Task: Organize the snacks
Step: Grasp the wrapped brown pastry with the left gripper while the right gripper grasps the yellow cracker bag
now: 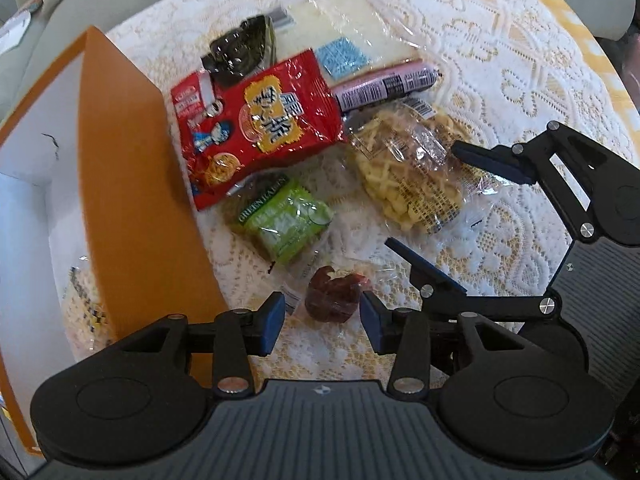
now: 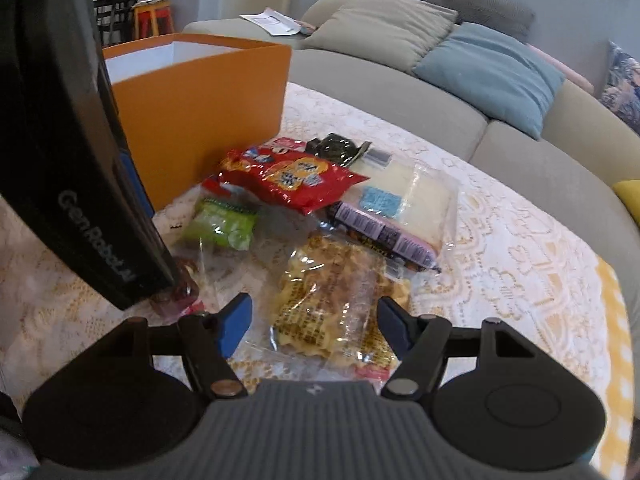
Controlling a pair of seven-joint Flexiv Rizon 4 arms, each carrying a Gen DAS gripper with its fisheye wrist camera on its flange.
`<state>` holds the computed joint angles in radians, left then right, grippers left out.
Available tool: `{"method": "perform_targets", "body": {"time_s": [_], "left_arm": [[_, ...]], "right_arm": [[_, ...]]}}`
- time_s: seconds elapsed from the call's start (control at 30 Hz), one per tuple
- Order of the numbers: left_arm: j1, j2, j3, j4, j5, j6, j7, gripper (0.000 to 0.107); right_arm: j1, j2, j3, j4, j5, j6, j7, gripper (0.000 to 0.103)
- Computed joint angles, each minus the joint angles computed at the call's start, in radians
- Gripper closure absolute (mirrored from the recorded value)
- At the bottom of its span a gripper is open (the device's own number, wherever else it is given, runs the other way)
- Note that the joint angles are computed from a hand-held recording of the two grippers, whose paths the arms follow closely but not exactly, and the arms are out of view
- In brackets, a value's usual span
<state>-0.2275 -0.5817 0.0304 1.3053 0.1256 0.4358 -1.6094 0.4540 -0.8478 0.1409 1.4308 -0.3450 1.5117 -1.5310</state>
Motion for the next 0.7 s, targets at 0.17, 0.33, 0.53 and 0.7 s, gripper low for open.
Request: {"method": "perform_targets", "body": {"time_s": [0.17, 0.33, 0.53, 0.7], "left_arm": [[0.006, -0.024, -0.006, -0.022, -0.022, -0.024, -0.002, 0.051], [0.014, -0.045, -0.008, -0.04, -0.049, -0.042, -0.024, 0.039], [0.0, -0.064, 0.005, -0.059, -0.026, -0.089, -0.044, 0.033], [0.011, -0.049, 0.007, -0.014, -0.032, -0.061, -0.074, 0.048]], "right_arm": [[-0.031, -0.005, 0.04, -0.002, 0.007, -0.005, -0.028, 0.032], [-0.001, 0.002, 0.003, 0.021, -0.009, 0.005, -0.056, 0.023], [0.039, 0.012, -0.058, 0.056, -0.036, 0.037, -0.05, 0.018], [0.042, 0.024, -0.069, 0.068, -0.042, 0.028, -0.037, 0.025]]}}
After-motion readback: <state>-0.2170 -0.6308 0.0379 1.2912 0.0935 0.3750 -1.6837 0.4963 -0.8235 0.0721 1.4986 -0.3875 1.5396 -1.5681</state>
